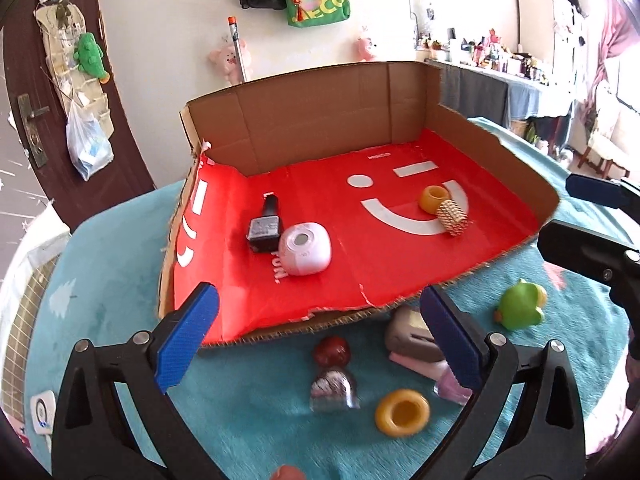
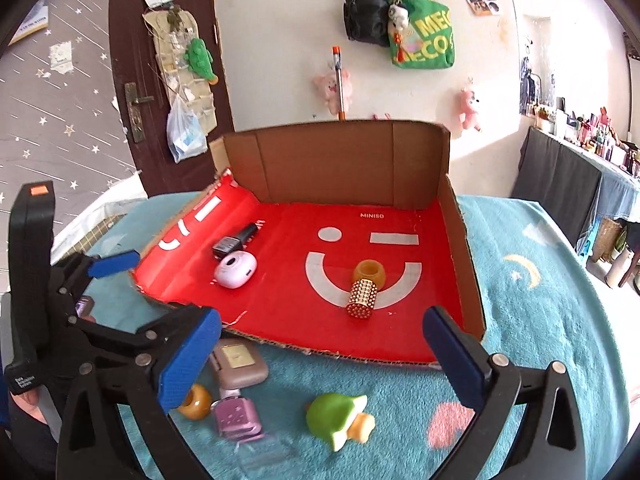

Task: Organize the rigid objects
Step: 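Withdraw both open tools from the box toward the objects on the rug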

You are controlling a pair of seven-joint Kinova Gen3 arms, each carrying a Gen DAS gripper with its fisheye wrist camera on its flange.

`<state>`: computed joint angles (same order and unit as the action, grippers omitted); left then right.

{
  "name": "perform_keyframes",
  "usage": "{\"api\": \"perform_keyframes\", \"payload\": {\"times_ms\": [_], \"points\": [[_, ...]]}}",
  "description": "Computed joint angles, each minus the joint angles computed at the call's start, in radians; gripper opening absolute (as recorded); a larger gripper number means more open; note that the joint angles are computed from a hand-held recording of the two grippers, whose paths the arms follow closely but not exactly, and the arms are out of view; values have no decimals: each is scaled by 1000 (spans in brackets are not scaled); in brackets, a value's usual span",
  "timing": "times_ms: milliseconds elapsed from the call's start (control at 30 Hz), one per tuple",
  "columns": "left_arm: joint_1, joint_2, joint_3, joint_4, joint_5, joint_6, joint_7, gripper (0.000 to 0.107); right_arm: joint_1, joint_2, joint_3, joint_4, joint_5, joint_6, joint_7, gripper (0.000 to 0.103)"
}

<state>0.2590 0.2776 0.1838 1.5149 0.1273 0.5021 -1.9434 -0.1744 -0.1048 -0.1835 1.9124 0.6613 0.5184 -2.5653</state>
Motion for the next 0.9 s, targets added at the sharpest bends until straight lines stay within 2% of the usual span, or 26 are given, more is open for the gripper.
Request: {"api": "perform_keyframes", "payload": {"times_ms": [167, 267, 367, 667, 900], "points": [[-45, -38, 27, 51, 74, -11, -43, 102, 3, -34, -46, 33, 58, 15, -60, 103], [-43, -62, 19, 89, 88, -31, -46, 102, 4, -54, -75, 58, 97, 28, -119, 103], [-33, -90, 10, 126, 80, -53, -35, 102, 4, -72, -87, 81, 99, 25, -151, 103], [-92, -151, 25, 208, 247, -52, -150, 102, 17, -128, -147, 152, 130, 18, -262, 103], [-85, -184, 3, 259, 282, -48, -174, 102, 32, -148, -191, 181, 124, 25, -299, 103]]}}
